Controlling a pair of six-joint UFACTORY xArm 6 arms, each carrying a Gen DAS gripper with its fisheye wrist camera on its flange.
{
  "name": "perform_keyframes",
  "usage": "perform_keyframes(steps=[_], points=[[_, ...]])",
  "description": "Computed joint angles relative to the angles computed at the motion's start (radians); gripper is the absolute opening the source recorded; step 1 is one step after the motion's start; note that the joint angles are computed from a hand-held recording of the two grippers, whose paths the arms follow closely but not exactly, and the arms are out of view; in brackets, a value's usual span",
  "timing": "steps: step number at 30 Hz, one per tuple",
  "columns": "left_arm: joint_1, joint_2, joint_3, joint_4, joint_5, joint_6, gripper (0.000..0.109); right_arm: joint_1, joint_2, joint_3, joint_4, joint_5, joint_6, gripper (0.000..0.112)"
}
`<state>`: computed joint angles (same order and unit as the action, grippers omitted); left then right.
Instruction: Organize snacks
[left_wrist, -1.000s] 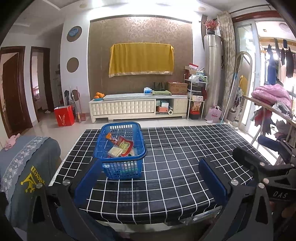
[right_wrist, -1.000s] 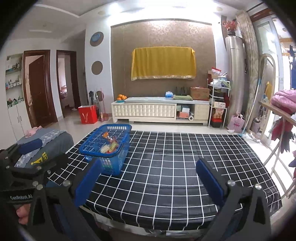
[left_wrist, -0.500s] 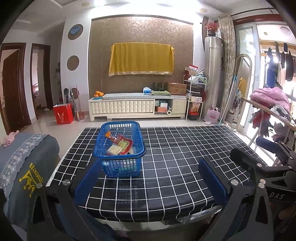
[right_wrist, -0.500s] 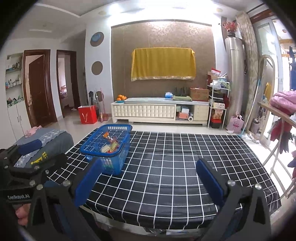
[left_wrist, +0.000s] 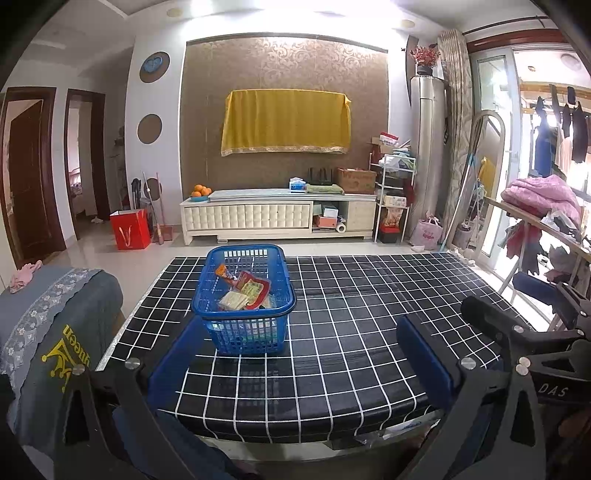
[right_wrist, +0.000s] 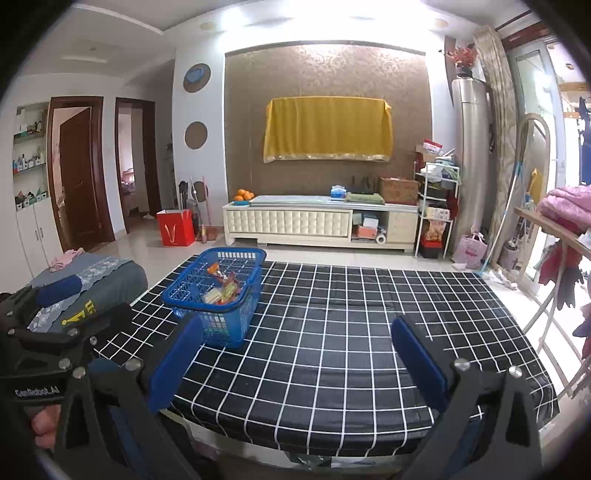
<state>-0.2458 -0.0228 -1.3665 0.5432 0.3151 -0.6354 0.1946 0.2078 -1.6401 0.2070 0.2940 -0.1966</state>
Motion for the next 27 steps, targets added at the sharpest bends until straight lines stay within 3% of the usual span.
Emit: perform_keyframes(steps=[11, 27], points=[[-0.006, -0.009, 0.004, 0.000, 0.006, 0.001, 0.103, -0.001, -0.006, 0.005, -0.089, -0.011, 0.067, 0.103], [-0.013, -0.024, 0.021, 0.008, 0.007, -0.014, 0.103, -0.001, -0.016, 0.019, -0.100, -0.010, 0.087, 0.103]])
